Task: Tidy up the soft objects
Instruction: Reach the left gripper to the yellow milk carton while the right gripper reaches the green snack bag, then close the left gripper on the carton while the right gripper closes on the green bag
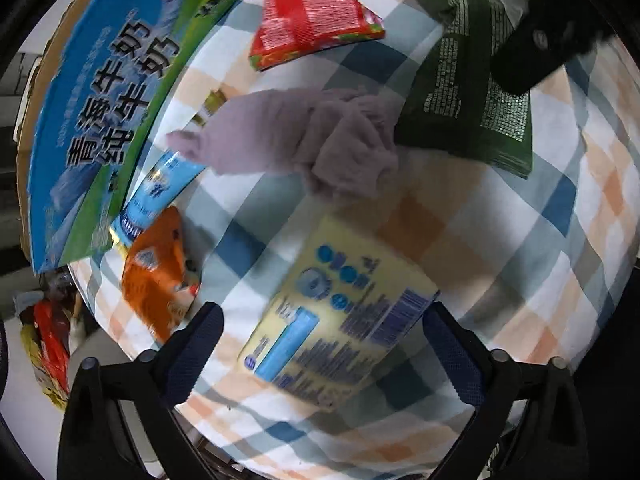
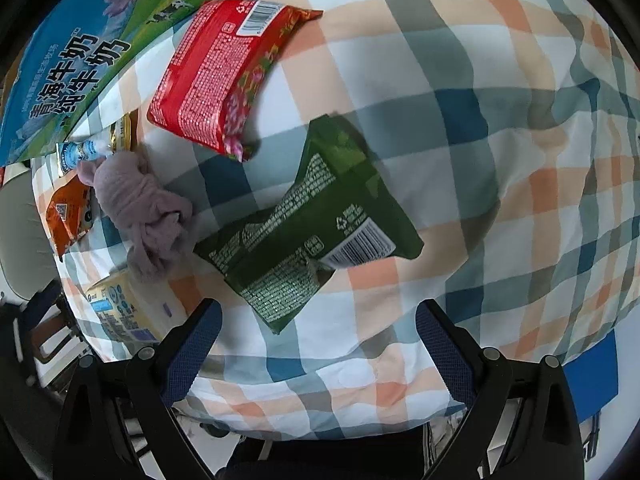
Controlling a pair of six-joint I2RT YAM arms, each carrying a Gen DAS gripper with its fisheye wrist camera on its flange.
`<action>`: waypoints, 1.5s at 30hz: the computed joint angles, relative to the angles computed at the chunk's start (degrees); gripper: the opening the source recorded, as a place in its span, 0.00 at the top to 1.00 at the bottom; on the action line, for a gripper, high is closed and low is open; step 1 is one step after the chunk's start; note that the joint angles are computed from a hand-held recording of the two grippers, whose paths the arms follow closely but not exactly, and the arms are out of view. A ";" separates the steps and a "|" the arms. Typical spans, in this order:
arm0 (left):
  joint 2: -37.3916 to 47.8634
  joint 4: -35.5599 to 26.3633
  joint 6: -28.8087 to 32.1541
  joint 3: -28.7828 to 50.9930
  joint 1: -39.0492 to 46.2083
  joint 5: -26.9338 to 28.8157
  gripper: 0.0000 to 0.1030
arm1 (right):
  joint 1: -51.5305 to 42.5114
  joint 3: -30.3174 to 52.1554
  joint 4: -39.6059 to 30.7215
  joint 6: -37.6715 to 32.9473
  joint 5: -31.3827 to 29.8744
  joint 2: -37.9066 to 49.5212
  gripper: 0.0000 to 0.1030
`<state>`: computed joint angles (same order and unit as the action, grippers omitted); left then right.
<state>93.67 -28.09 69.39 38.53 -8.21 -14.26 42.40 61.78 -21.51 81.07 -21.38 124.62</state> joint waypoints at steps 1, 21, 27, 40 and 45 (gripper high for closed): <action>1.57 -2.18 -1.87 1.62 0.01 0.39 0.25 | 0.25 0.48 -0.89 0.59 0.39 0.11 0.04; 31.59 -40.66 -36.10 51.20 16.76 11.58 0.30 | -4.79 9.11 -7.72 -10.56 -3.26 6.79 0.51; 30.75 -34.14 -36.48 44.34 12.80 10.87 0.30 | -2.93 17.58 -20.99 -20.58 4.00 7.52 0.42; 34.02 -29.25 -45.58 42.27 17.99 13.12 0.37 | -6.33 -7.46 -0.96 -8.88 -0.18 -5.06 0.56; 37.63 -23.99 -43.40 39.79 15.92 10.95 0.36 | -4.16 -1.74 -14.08 -22.83 4.56 -5.37 0.55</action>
<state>131.30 -52.07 25.99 78.32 7.72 -3.31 38.24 60.04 -35.59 58.24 -16.82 119.26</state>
